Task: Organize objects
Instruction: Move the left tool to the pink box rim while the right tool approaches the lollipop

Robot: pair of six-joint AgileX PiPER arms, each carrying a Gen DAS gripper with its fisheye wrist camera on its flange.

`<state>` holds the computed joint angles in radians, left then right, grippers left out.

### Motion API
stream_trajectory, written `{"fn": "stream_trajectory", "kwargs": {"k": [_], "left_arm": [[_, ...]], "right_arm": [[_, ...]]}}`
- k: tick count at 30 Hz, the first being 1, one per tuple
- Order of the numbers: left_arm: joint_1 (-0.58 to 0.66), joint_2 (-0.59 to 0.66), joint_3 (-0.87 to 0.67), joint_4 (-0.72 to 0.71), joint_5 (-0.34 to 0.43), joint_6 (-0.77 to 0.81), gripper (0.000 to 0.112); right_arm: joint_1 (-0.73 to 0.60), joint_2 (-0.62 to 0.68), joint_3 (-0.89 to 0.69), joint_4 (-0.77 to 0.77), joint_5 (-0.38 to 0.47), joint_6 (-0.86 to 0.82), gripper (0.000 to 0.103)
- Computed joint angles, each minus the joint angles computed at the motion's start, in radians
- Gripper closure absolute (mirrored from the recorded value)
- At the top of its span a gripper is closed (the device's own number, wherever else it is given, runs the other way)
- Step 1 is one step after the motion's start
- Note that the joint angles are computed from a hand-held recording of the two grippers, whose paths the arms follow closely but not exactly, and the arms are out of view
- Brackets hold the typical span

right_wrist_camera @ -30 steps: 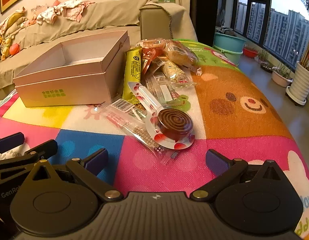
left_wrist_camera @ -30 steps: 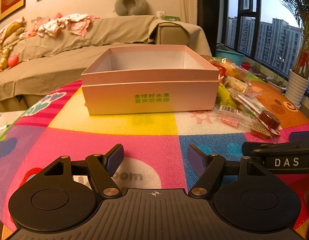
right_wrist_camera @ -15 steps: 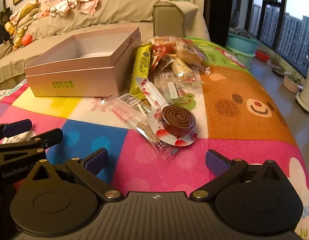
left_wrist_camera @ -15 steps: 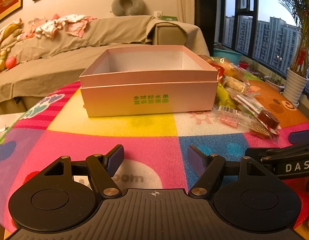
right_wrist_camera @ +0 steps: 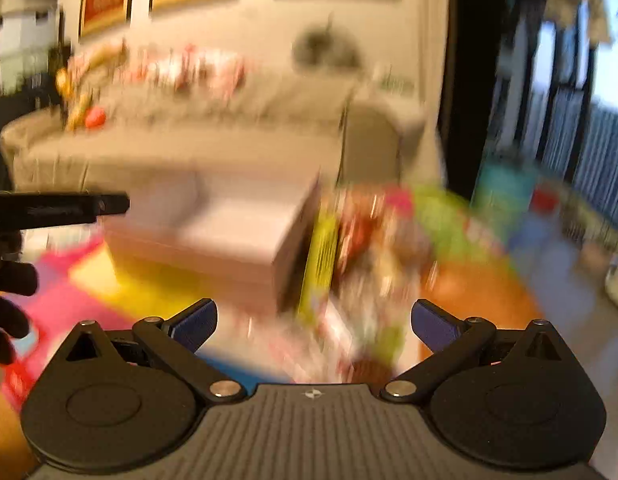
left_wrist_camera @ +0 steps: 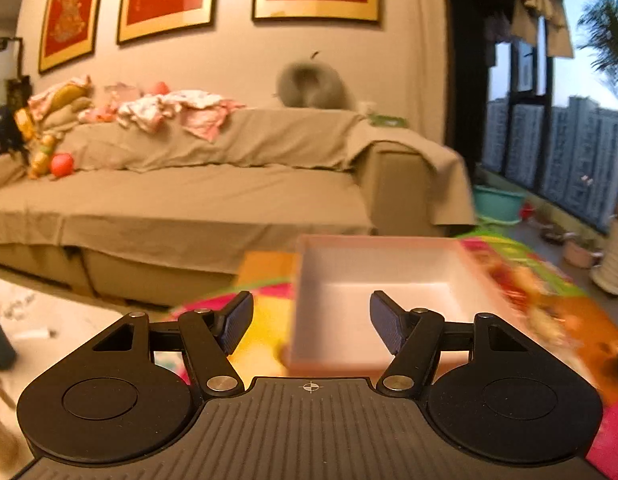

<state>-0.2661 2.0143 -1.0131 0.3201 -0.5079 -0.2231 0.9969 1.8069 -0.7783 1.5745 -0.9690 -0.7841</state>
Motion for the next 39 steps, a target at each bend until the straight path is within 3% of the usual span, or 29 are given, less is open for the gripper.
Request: {"fn": "stream_trajectory", "kwargs": {"k": [1, 3, 4, 7, 9, 12, 14, 20, 24, 27, 31, 34, 37, 39], "left_arm": [[0.002, 0.035, -0.067, 0.024, 0.054, -0.032, 0.042], [0.012, 0.109, -0.198, 0.165, 0.153, -0.205, 0.042], [0.018, 0.142, -0.244, 0.25, 0.173, -0.305, 0.043], [0.038, 0.223, -0.347, 0.489, 0.194, -0.592, 0.043], [0.044, 0.259, -0.371, 0.506, 0.18, -0.648, 0.045], [0.047, 0.289, -0.366, 0.444, 0.151, -0.579, 0.056], [0.054, 0.296, -0.364, 0.476, 0.133, -0.571, 0.071], [0.063, 0.308, -0.374, 0.508, 0.101, -0.599, 0.096], [0.065, 0.299, -0.341, 0.426, 0.067, -0.507, 0.098], [0.065, 0.301, -0.336, 0.409, 0.054, -0.487, 0.098], [0.053, 0.299, -0.319, 0.313, 0.042, -0.385, 0.1], [0.018, 0.274, -0.283, 0.134, 0.065, -0.216, 0.1], [-0.03, 0.241, -0.28, -0.081, 0.161, 0.025, 0.101], [-0.039, 0.227, -0.305, -0.076, 0.24, 0.025, 0.101]], "right_arm": [[0.027, 0.014, -0.001, -0.013, -0.09, 0.036, 0.0], [0.039, 0.013, -0.008, -0.02, -0.162, 0.007, 0.0], [0.024, -0.008, -0.005, -0.027, -0.141, -0.046, 0.0], [-0.041, -0.11, 0.036, -0.036, 0.029, -0.19, 0.0], [-0.071, -0.138, 0.051, -0.019, 0.098, -0.245, 0.0], [-0.089, -0.137, 0.062, 0.041, 0.175, -0.299, 0.0], [-0.092, -0.116, 0.066, 0.069, 0.214, -0.295, 0.0], [-0.211, -0.031, 0.063, 0.013, 0.339, -0.182, 0.0], [-0.31, 0.007, 0.051, -0.076, 0.443, -0.087, 0.003], [-0.333, 0.014, 0.055, -0.138, 0.478, -0.031, 0.015], [-0.347, -0.011, 0.096, -0.282, 0.535, 0.108, 0.049], [-0.33, -0.053, 0.085, -0.189, 0.543, -0.034, 0.049], [-0.337, -0.073, 0.04, -0.091, 0.558, -0.284, 0.049], [-0.392, -0.112, 0.037, -0.136, 0.657, -0.328, 0.049]]}}
